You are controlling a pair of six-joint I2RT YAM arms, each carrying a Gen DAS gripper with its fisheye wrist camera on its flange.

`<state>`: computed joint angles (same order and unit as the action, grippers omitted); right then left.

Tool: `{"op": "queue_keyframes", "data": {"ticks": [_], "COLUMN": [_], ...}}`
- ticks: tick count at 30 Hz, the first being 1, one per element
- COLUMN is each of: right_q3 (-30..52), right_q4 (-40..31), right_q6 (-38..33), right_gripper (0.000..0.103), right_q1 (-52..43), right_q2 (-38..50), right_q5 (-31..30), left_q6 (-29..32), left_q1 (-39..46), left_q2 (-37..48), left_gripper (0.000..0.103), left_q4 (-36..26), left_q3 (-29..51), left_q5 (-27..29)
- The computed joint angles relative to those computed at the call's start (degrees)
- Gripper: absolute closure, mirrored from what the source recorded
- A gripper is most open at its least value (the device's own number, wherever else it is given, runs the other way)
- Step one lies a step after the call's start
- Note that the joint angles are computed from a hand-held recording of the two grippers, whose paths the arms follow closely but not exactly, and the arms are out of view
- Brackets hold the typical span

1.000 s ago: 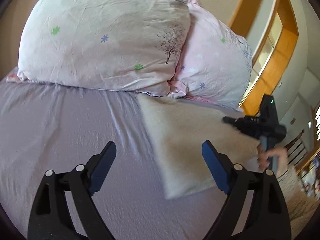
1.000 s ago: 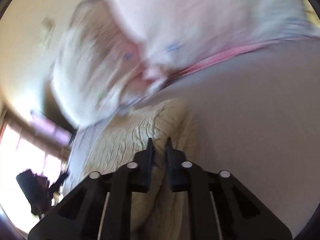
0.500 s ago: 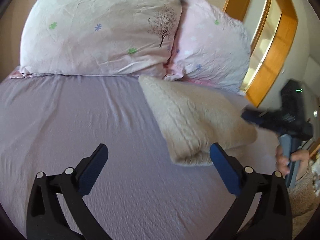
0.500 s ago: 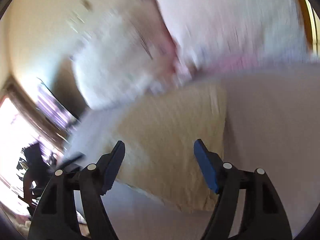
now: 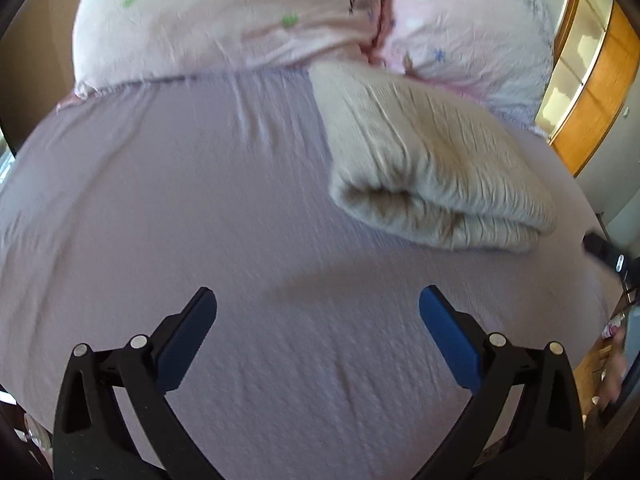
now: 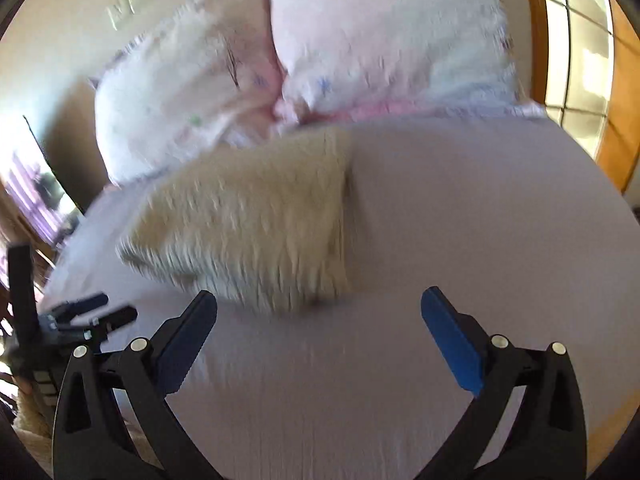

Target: Fold small clothes

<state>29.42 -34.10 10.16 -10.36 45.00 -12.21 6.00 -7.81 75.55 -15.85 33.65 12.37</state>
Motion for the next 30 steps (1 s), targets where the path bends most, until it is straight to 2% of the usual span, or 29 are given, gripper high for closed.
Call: {"op": "queue_keyframes", "data": {"ticks": [2,7,11,18,23,30], "right_q3": [-2.76,-5.31,-4.74,-4.44,-3.49,-2.95], "right_q4": [1.1,6.05,9.04,7.31,5.65,5.42], "right_q6": [2.21,8.32,11.11,12.84,16.16,16.33], "right_gripper": [0.001,0.001,0.001,0.001,0.001,0.001], "right_q1": [4.58,21.08,26.74,27.92,30.03,30.06], "right_q2": [-1.57,3.4,9.77,8.47,9.4,10.23], "right_q5": [2.1,17.28,24.44,25.4,27.36,27.32], "left_q6": [-1.24,-3.96,-5.95,-5.83,-1.78,-3.06], "left_q1": [-2.47,-9.07,-9.49,-9.24,-7.64,-8.36], "left_q2": [0.97,1.82,1.83,1.89,3.15,2.47], "left_gripper": [0.002,0.002,0.002,0.002,0.002,0.002], "left_q4": [0.66,2.41,3.44,2.63,1.23,3.27], "left_q3": [-0.35,-0.89,-1.33,-0.89,0.79,-0.61], "left_q5": [-2.32,-12.18,-13.09,-13.1,-10.46,-11.25]}}
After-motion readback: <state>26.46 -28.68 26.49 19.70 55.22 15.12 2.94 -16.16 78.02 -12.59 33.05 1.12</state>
